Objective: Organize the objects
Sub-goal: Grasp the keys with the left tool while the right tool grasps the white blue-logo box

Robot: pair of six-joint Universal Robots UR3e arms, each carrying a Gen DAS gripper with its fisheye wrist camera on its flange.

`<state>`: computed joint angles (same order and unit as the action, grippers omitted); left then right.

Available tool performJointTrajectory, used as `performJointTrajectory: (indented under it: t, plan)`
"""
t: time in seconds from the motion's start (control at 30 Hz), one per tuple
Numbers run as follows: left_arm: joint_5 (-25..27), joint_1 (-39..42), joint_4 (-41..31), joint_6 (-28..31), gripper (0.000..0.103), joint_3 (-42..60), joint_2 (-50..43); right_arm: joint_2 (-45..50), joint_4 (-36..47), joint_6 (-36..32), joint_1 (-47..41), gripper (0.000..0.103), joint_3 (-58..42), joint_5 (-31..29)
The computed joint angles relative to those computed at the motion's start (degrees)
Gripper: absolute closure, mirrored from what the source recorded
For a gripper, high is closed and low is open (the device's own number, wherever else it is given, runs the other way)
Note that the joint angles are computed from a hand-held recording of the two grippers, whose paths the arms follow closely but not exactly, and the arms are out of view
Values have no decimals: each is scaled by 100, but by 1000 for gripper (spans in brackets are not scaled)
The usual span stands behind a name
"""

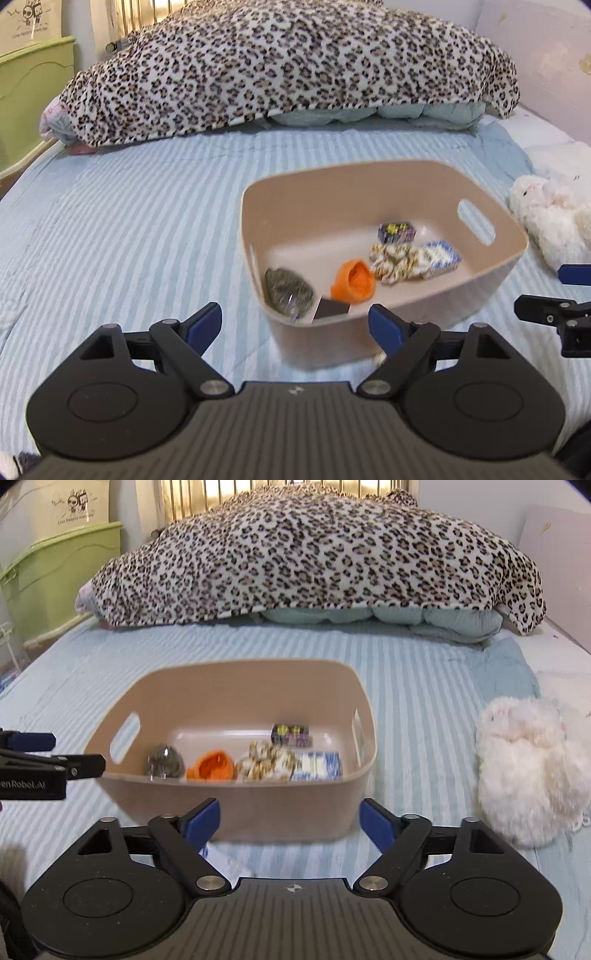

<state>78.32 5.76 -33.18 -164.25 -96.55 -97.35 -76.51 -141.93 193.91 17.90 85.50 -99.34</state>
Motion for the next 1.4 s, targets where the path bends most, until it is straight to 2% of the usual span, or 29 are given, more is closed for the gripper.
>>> performJointTrajectory:
  t: [0.2, 0.57, 1.03, 1.4]
  plan:
    - [115, 107, -29, 127, 16, -440, 82, -44, 131, 238, 161, 15, 336, -26]
    - [303, 149, -156, 244, 16, -441, -501, 600, 440, 636, 371, 13, 242, 93]
    - [573, 101, 79, 303, 16, -351, -1036, 1595, 321, 964, 467, 8, -474, 354]
    - [690, 73, 86, 213, 16, -239, -1162, 2252, 209, 1488, 619, 3, -1149, 129]
